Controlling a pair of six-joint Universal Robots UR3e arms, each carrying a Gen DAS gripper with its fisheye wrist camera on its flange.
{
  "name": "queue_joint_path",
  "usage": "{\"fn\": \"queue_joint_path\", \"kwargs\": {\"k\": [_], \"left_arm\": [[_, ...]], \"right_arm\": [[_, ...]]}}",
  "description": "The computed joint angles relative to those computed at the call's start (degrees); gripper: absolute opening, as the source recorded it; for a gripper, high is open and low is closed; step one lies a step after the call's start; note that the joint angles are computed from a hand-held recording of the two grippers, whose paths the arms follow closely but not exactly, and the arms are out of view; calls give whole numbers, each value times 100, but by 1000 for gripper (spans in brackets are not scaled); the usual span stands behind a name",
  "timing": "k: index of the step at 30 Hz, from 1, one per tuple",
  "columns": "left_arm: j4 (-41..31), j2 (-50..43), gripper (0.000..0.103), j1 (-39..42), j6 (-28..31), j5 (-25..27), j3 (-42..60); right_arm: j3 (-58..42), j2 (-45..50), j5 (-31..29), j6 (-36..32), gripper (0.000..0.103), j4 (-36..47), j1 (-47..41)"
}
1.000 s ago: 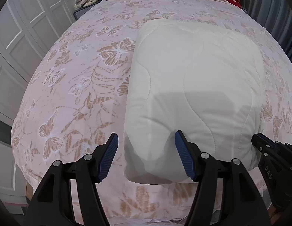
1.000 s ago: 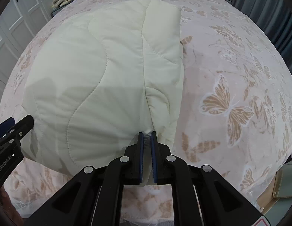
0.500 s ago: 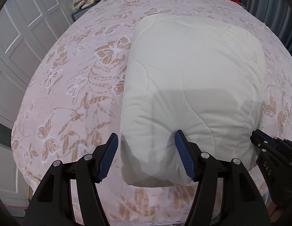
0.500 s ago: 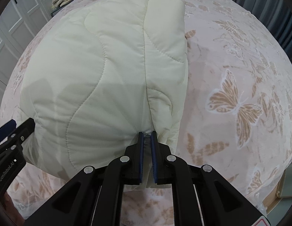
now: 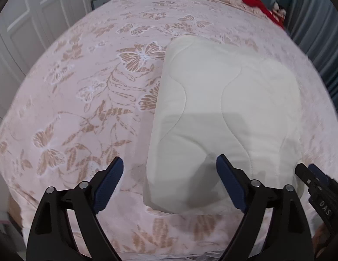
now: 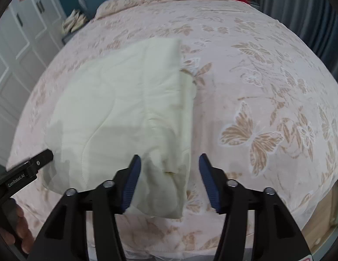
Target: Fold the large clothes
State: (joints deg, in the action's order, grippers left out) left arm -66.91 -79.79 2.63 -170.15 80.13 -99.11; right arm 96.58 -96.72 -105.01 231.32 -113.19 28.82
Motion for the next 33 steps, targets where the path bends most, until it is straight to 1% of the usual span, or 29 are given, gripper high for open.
{"fn": "queue_joint_path", "kwargs": {"k": [1, 2, 4, 6, 9, 11, 13, 14, 16, 17, 18, 19, 20, 21, 22, 24, 25, 27, 28, 30, 33], "left_arm": [[-86, -39, 89, 77, -7, -112, 43], [-248, -131, 89, 217, -11, -322, 115], [-368, -256, 90, 345, -107, -542, 151], [-326, -398, 94, 408, -193, -687, 134], [-129, -613, 97, 349, -185, -763, 108], [-127, -763, 98, 373, -191, -938, 144], [-264, -939, 98, 421, -120, -1203, 241], [-325, -1041, 98, 439, -73, -1350, 280], [-239, -1153, 98, 409, -40, -1375, 291], [-131, -1180, 98, 379, -7, -1381, 249], [-82, -1193, 98, 361, 18, -1386, 226], [-87, -1205, 98, 352, 39, -1394, 237], [-154, -1207, 98, 365, 66, -1428, 271], [-277, -1186, 96, 382, 128, -1485, 336], [-331, -1153, 93, 376, 181, -1485, 374], [-457, -1020, 78, 402, 346, -1541, 410], [-490, -930, 73, 409, 435, -1551, 432], [-546, -730, 59, 469, 612, -1612, 487], [-604, -686, 57, 517, 684, -1675, 558], [-794, -611, 51, 672, 820, -1881, 725], [-908, -448, 49, 853, 1037, -2078, 876]], "right_arm": [[285, -162, 300, -56, 60, -189, -226], [443, -218, 495, -86, 63, -325, -358], [867, -347, 913, -128, 68, -682, -608], [1187, -398, 1172, -106, 72, -995, -755], [1550, -367, 1460, -16, 79, -1429, -915], [1828, -386, 1661, 26, 84, -1742, -1053], [2225, -449, 1960, 94, 88, -2185, -1247], [2524, -506, 2213, 123, 89, -2503, -1412], [3209, -661, 2806, 216, 90, -3282, -1788], [3380, -687, 2944, 251, 91, -3510, -1870], [3443, -688, 2993, 243, 88, -3637, -1884], [3518, -685, 3140, 186, 72, -3862, -1916], [3502, -690, 3218, 159, 67, -3880, -1939], [3291, -649, 3112, 113, 59, -3682, -1852], [3042, -602, 2986, 1, 43, -3512, -1735], [2405, -419, 2568, -117, 34, -3044, -1393], [1914, -248, 2209, -180, 32, -2720, -1117], [1339, -40, 1769, -168, 30, -2393, -780], [962, 110, 1483, -168, 29, -2226, -576], [461, 279, 1113, -221, 28, -1980, -340], [-241, 573, 764, -399, 28, -1766, -130]]}}
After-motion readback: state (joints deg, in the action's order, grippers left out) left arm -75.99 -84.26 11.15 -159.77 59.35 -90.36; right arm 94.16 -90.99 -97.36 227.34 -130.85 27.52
